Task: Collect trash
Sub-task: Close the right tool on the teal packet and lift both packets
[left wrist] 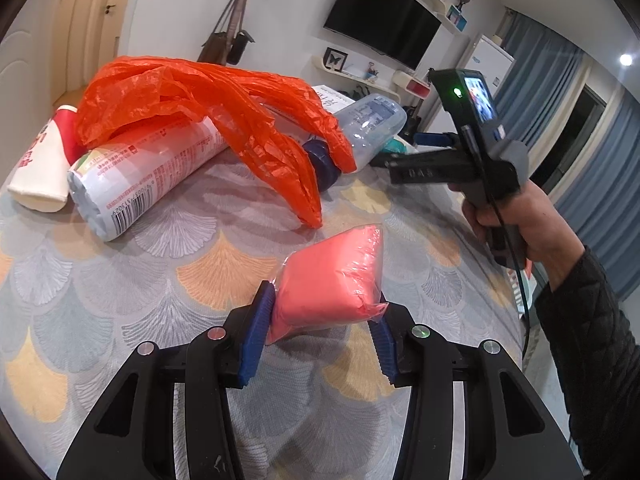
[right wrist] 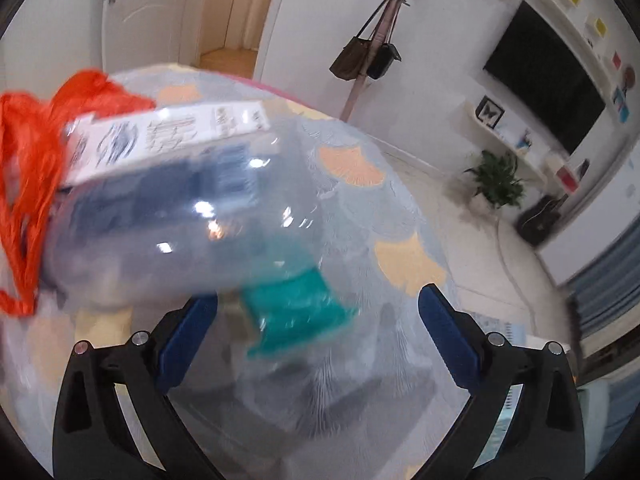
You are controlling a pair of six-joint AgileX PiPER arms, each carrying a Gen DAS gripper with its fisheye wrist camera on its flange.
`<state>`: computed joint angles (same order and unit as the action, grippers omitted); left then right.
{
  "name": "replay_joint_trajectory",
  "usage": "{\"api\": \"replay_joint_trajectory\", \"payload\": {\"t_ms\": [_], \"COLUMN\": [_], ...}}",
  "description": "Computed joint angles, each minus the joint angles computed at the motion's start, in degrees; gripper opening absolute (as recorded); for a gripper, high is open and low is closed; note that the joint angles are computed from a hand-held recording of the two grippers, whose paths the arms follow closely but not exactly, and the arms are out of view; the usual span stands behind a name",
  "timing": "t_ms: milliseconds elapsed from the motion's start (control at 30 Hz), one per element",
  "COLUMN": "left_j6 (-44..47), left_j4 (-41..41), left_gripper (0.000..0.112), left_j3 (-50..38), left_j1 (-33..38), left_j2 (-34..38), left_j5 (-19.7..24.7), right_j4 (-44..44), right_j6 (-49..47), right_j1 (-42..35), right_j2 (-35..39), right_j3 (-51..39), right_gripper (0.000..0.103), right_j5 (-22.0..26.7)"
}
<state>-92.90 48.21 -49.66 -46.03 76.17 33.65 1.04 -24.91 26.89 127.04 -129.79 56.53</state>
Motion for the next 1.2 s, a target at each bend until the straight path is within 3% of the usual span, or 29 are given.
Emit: {"api": "replay_joint_trajectory", "payload": {"t_ms": [67, 133, 233, 400, 633, 767, 900, 1033, 1133, 1200], "left_j6": [0.16, 0.15, 0.27, -0.55, -3.53, -11.35, -11.86, -12.13, -8.07, -5.35], "left_j4": [-0.13, -0.11, -0.26, 0.13, 2.5, 10.32, 11.69, 13.1, 10.1, 7.86], "left_gripper": [0.045, 0.045, 0.045, 0.045, 0.045, 0.045, 0.043, 0.043, 0.044, 0.05], "left_j3": [0.0, 0.06, 0.04, -0.1, -0.02, 2.15, 0.4, -1.99, -5.56, -6.46], "left_j1": [0.03, 0.05, -0.07, -0.55, -1.95, -5.21, -10.0, -15.76, -15.33, -13.82], "left_j2": [-0.05, -0.09, -0.18, -0.31, -0.71, -2.78, -1.87, 0.38, 3.12, 3.09], "left_j5": [0.01, 0.0, 0.36, 1.23, 2.47, 4.3, 10.36, 17.05, 21.78, 21.61], "right_j4": [2.01, 7.71, 6.92, 10.86, 29.17, 35.93, 40.42, 38.41, 39.49, 40.24], "right_j6": [0.25, -0.38, 3.73, 6.12, -4.6, -9.32, -12.0, -11.38, -12.07, -13.02], "right_j1": [-0.48, -1.8, -1.74, -3.0, -5.47, -4.75, -5.3, -5.09, -5.8, -6.26], "right_j2": [0.89, 1.33, -2.49, -13.74, -35.47, -45.26, -50.22, -52.64, -53.28, -54.26], "right_j3": [-1.47, -2.83, 4.22, 23.72, 55.14, 67.85, 73.9, 75.72, 76.65, 77.63], "right_gripper": [0.08, 0.05, 0.042, 0.039, 0.039, 0.039, 0.039, 0.039, 0.039, 0.039], "right_j5": [0.88, 3.84, 0.2, -8.27, -21.13, -27.04, -27.81, -27.26, -26.52, -26.24]}}
